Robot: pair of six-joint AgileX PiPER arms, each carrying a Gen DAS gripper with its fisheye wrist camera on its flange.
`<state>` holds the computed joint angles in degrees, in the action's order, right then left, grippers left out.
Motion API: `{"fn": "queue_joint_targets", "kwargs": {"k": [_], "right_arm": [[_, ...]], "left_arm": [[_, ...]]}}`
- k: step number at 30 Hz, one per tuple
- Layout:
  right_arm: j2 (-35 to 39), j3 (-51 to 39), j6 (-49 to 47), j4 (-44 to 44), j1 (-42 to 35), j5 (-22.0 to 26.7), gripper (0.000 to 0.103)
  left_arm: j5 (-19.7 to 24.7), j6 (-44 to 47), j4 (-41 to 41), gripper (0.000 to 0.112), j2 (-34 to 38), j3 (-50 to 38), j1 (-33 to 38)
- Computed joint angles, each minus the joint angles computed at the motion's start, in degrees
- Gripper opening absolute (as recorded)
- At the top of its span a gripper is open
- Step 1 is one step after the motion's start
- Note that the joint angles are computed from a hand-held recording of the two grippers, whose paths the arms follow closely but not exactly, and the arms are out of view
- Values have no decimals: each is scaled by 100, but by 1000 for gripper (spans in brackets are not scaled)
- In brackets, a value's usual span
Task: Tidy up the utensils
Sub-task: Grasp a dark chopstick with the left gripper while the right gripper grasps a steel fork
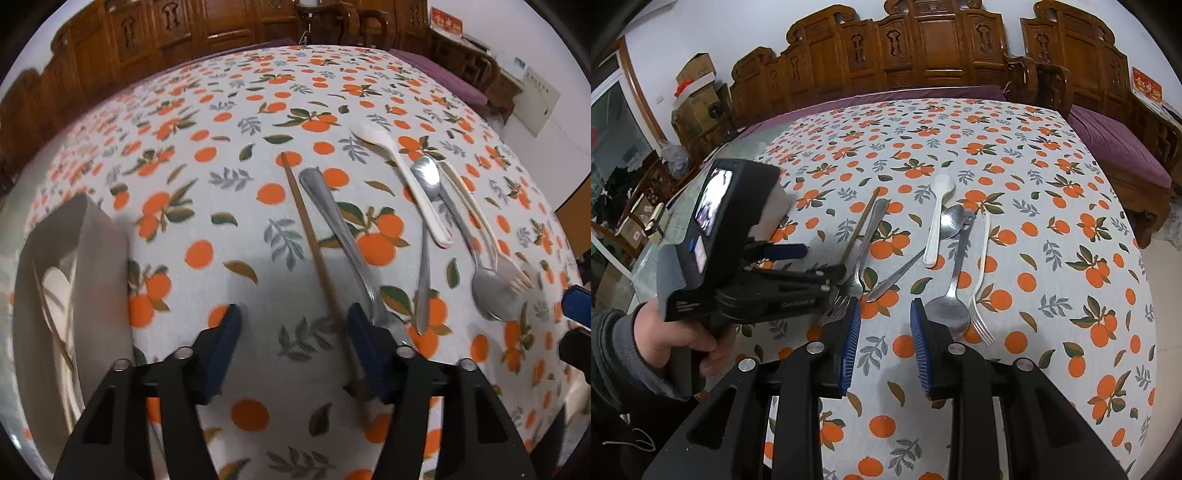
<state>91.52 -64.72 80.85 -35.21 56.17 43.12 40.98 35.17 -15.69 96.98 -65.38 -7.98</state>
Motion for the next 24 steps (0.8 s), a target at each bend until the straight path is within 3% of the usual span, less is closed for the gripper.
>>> {"fn": "queue_joint_targets", "kwargs": {"k": [1,5,6,15,24], "right_arm": [[31,-24,-31,15,-14,-8,30],[170,-113,-130,81,-78,-59,30],[199,-127,-143,97,-87,-72,30],[685,-454,-529,390,-344,-293,30],[1568,-1399,-1390,967,-745,-401,30]], "left_arm": [[18,-20,9,48,24,-45,-8],[155,111,-88,8,70,-161,96],[224,186,-147,5,82,-185,149],[779,811,-560,4,-62,-251,654],[1384,1403,-938,4,-384,-518,1190]]}}
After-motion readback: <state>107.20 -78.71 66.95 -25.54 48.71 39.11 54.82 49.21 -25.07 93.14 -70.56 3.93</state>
